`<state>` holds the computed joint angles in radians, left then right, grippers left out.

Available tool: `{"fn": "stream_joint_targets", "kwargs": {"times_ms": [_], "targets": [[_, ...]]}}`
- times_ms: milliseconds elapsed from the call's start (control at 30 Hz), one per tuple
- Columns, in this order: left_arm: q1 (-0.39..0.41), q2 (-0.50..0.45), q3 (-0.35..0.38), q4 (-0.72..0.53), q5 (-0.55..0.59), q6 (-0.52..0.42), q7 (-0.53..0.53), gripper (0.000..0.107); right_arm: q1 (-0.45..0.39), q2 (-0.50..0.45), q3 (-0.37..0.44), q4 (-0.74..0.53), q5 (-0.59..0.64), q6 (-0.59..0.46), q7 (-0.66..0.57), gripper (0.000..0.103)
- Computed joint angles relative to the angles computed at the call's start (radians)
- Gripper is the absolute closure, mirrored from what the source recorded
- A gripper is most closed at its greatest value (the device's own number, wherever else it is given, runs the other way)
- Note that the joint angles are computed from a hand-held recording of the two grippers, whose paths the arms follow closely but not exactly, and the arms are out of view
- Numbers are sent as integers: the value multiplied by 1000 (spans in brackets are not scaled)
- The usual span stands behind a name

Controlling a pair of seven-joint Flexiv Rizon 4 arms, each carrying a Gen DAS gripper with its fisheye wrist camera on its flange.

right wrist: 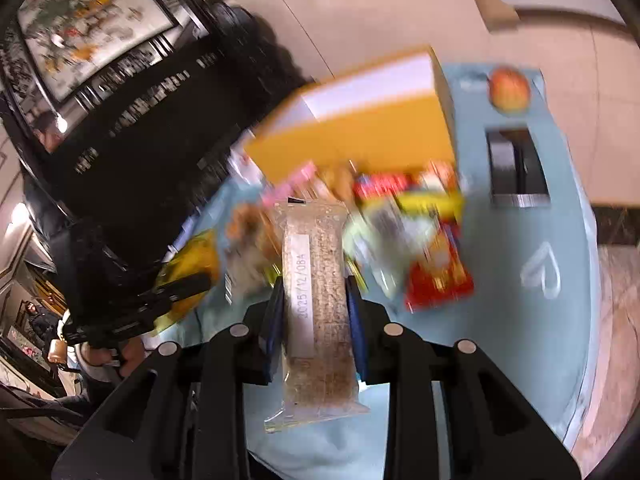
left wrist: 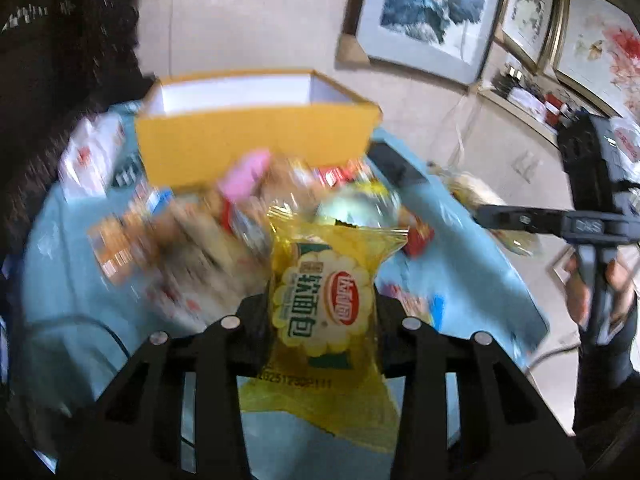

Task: Organize snacks
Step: 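Carry the yellow bread bag into the box with the left tool while the right drops its bar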

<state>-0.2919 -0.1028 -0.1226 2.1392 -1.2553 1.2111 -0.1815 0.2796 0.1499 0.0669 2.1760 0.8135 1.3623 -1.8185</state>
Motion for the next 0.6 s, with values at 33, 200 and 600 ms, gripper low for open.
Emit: {"fn": "stream_joint_targets", "kwargs": {"times_ms": [33,200,600], "targets": [[-1,-15,-6,-31,6,27,-10,68,4,0,-8,-21,7,1,-18,74],[27,-122,-25,-204,172,75,-188,68,-6,-85,-26,-169,-11,35,-48,74],[18,-571,70,-896,726,-99,-822,66,-68,-525,-65,-538,-438,104,306,71]]}}
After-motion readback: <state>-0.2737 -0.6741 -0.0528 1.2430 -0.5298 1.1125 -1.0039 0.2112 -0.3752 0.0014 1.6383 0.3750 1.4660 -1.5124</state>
